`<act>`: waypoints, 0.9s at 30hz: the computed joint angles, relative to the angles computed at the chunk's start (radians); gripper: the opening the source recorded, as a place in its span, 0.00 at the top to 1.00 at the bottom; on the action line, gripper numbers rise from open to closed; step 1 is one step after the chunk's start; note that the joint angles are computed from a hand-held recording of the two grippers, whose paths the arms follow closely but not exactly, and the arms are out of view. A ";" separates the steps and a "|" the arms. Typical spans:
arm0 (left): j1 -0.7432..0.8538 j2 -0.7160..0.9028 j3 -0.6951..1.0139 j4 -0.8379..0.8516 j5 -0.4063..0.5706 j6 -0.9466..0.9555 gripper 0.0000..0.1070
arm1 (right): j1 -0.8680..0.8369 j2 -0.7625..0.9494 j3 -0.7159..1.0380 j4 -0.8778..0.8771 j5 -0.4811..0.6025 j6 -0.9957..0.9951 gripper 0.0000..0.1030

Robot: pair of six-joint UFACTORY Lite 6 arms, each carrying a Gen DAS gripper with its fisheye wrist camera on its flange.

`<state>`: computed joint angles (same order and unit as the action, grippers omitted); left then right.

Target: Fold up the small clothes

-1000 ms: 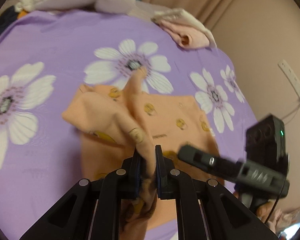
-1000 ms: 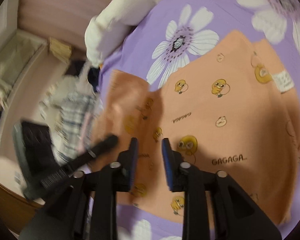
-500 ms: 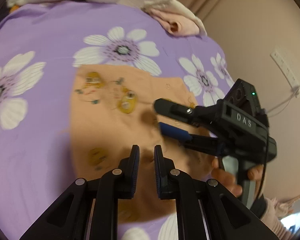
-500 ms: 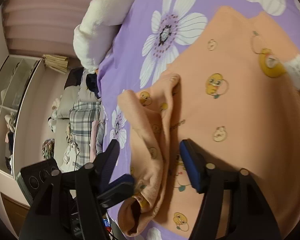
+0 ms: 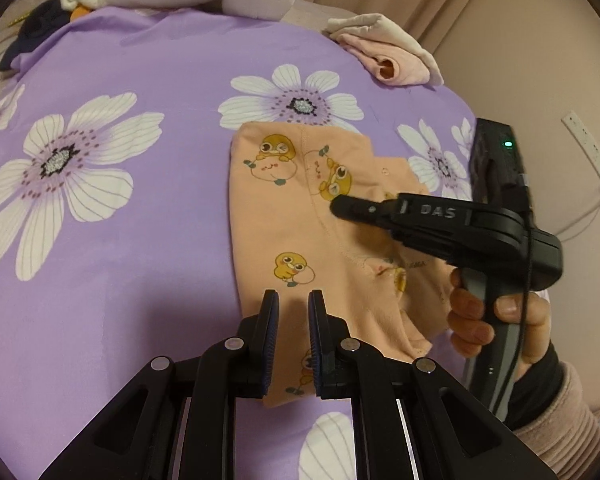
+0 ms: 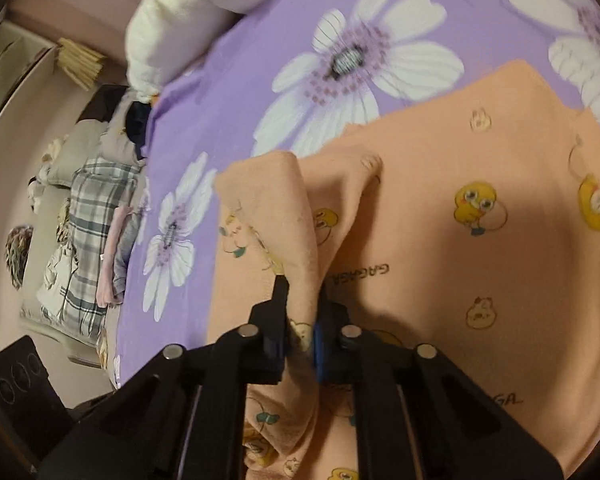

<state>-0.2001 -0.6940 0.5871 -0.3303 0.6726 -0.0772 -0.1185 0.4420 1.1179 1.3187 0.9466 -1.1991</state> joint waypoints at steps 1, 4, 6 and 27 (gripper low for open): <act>-0.001 0.000 0.001 0.003 0.001 -0.007 0.91 | -0.005 -0.009 -0.003 0.009 0.004 -0.014 0.90; -0.012 0.008 0.004 0.030 -0.003 -0.038 0.91 | -0.036 -0.044 -0.022 0.006 0.016 -0.048 0.90; -0.016 0.009 0.002 0.029 -0.006 -0.040 0.91 | -0.040 -0.057 -0.025 0.005 0.008 -0.059 0.90; -0.100 0.174 0.083 0.010 -0.087 -0.036 0.91 | -0.285 -0.016 0.083 -0.060 0.057 -0.074 0.94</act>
<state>-0.3000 -0.5196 0.6699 -0.3202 0.5855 -0.1136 -0.4038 0.4260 1.2014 1.2590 1.0039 -1.2734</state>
